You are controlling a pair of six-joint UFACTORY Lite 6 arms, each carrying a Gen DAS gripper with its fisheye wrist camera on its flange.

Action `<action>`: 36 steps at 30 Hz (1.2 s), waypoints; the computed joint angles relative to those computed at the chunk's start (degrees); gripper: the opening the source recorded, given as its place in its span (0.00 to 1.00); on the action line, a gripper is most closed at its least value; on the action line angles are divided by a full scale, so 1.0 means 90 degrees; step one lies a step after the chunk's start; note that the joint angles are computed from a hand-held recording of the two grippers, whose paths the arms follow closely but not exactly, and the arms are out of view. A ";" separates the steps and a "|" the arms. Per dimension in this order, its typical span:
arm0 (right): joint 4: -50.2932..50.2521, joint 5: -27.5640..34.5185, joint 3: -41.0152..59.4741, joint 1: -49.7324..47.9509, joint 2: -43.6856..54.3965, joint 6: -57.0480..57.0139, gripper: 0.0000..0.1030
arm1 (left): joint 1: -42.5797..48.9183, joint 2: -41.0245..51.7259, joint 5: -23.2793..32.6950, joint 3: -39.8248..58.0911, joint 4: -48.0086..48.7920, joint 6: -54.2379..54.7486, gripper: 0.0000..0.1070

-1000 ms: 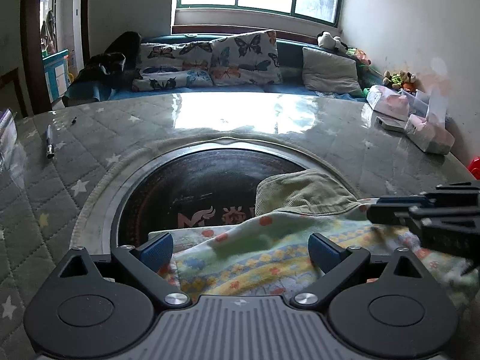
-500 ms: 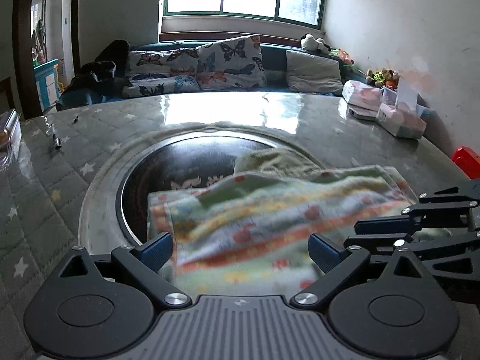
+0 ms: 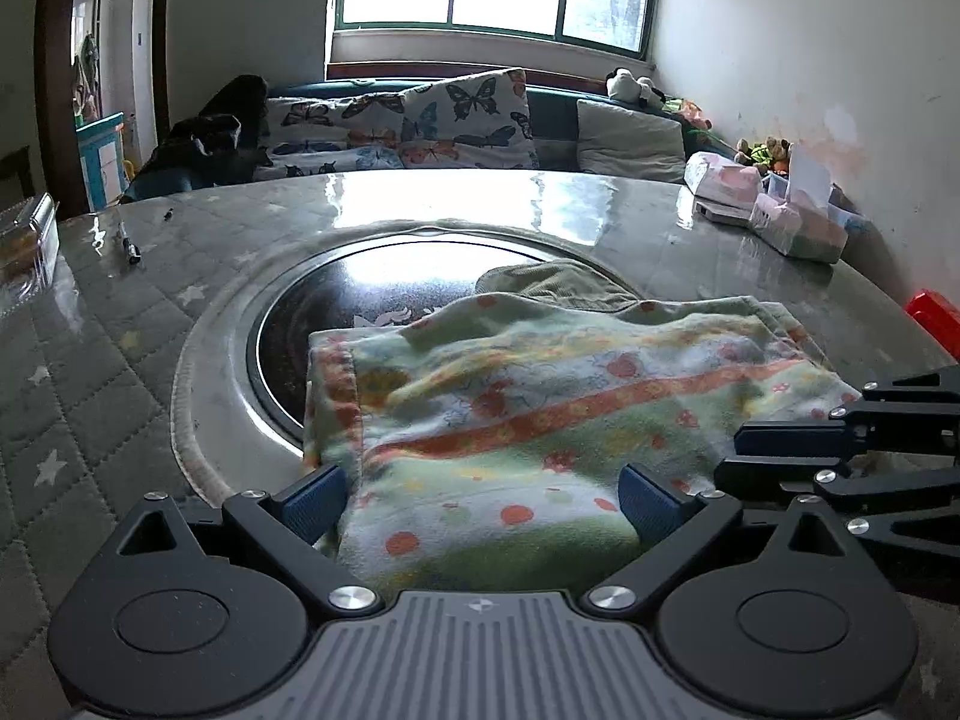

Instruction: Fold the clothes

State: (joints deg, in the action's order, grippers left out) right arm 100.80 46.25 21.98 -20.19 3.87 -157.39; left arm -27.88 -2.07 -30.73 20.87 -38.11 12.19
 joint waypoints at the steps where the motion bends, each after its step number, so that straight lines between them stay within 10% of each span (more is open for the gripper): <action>1: -0.0027 0.0031 -0.0021 -0.0063 -0.0011 -0.0010 0.17 | -0.0002 -0.0011 -0.0003 -0.0013 -0.0003 -0.0029 0.93; 36: -0.0867 0.0072 0.0742 -0.1878 0.0712 0.0478 0.30 | 0.0645 -0.1392 0.0030 -0.1261 -0.0850 0.0566 0.95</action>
